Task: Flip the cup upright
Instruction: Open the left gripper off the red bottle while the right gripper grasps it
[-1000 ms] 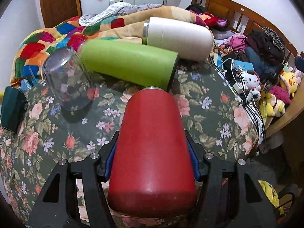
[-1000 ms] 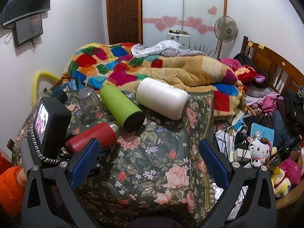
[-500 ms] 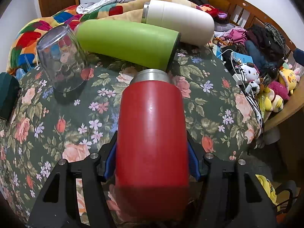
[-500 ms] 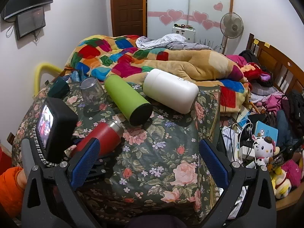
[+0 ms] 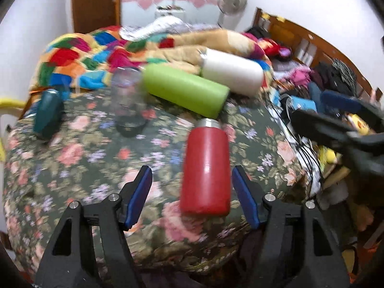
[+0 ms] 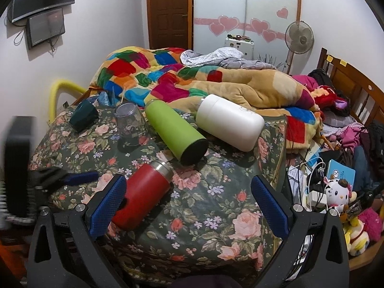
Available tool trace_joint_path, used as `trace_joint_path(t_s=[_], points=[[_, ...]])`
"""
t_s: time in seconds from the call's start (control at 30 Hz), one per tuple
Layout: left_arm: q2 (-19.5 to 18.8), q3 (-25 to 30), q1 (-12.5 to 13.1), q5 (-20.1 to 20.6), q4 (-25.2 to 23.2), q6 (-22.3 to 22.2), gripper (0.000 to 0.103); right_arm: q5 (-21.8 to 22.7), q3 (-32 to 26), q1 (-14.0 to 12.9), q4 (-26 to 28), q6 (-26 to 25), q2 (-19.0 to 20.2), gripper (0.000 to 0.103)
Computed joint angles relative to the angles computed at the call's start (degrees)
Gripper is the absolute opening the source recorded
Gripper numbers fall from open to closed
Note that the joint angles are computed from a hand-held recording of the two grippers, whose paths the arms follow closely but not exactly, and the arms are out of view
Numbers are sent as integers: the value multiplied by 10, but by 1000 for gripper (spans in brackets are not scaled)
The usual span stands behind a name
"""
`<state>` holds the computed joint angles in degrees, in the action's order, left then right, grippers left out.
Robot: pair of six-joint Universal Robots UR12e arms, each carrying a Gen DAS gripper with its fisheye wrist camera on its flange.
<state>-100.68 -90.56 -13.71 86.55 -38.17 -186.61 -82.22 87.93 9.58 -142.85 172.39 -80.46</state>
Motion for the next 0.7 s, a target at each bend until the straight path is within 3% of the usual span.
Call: trace_joint_path(t_s=[0.13, 0.4, 0.5, 0.7], points=[[22, -21, 1, 56, 15, -19, 68, 22, -9, 2, 21, 11, 10, 103], [42, -50, 12, 115, 22, -61, 69, 64, -50, 9, 114, 36, 52, 100], [44, -56, 12, 123, 28, -62, 69, 81, -70, 10, 167, 44, 68, 94], [41, -59, 10, 126, 39, -51, 69, 129, -91, 5, 233, 69, 88, 92]])
